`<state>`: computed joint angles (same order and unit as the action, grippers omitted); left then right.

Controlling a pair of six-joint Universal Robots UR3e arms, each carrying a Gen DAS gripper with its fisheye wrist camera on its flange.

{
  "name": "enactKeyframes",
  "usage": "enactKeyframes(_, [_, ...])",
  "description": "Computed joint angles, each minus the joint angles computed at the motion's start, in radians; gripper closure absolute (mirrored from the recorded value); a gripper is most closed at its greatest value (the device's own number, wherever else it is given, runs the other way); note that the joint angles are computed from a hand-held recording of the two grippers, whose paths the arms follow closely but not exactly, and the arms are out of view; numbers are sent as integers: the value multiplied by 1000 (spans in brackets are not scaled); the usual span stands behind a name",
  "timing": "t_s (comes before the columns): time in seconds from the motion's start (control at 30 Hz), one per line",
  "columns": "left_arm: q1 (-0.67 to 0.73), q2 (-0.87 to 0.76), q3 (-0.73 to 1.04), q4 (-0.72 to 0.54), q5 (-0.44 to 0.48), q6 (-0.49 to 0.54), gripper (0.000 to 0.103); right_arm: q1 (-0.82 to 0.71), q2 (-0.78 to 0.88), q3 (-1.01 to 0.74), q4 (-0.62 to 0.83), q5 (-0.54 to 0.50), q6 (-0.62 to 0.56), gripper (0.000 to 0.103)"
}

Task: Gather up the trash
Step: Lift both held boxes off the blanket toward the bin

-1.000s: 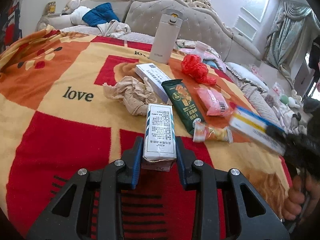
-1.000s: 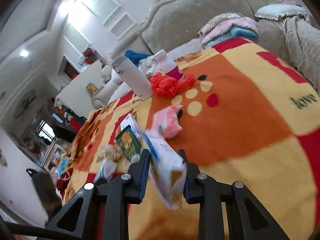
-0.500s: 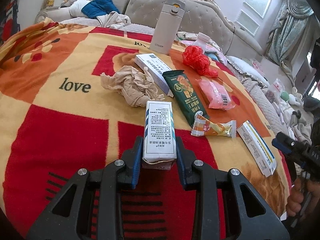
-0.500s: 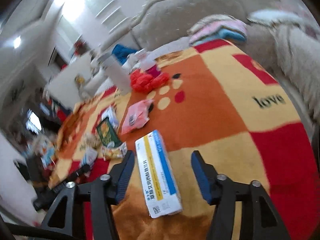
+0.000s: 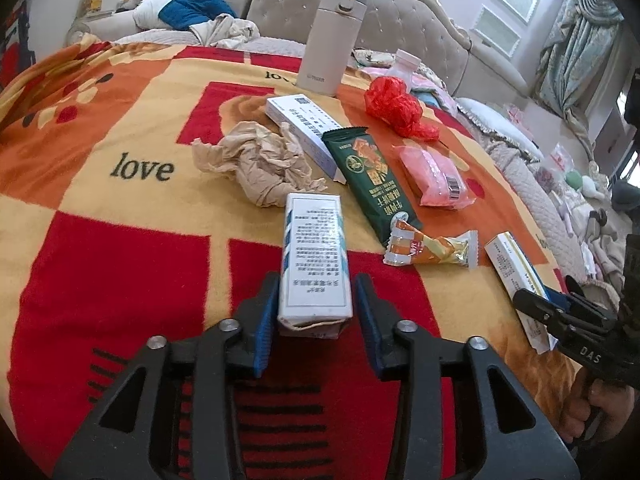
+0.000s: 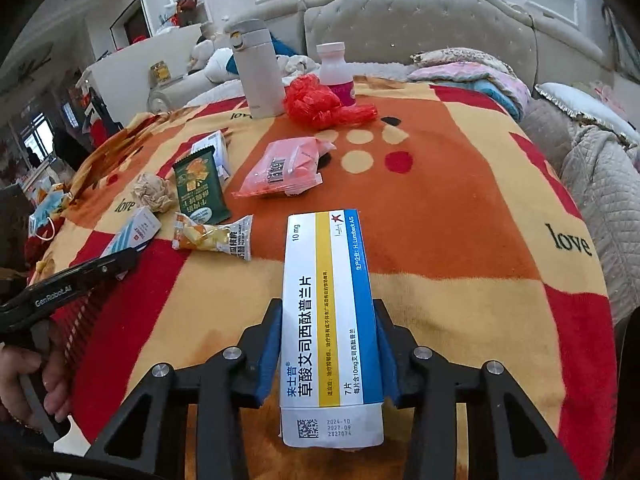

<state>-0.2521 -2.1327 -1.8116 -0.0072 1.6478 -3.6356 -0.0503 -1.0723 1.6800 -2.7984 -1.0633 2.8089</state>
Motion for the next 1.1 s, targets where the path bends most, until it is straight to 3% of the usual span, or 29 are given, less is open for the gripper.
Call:
enactKeyframes(0.1, [-18,-14,76,-91,29,31,47,-1,-5,2,18,7,0,62])
enactKeyframes(0.2, [-16,-25,90,-77,32,17,47,1,-8,-2,29,13,5,62])
enactKeyframes(0.27, [4,-23,70,-46,5,-13,50,-2,-10,-1,30,20,6,62])
enactKeyframes(0.3, [3,-22,64,-45,21,-31,75,-5,-12,2,27,27,6,62])
enactKeyframes(0.33, [6,-20,65,-57,20,-35,76,-7,-18,9,19,34,6,62])
enactKeyframes(0.6, [-66,88,-59,11,98,-62,77,-59,-94,114,-69,142,-4,62])
enactKeyframes(0.83, [-182,121,12,-113,224,-92,76,-76,-124,152,-86,145,-9,62])
enactKeyframes(1.1, [-259,78,134,-198,264,-114,76,-134,-183,229,-85,213,-68,62])
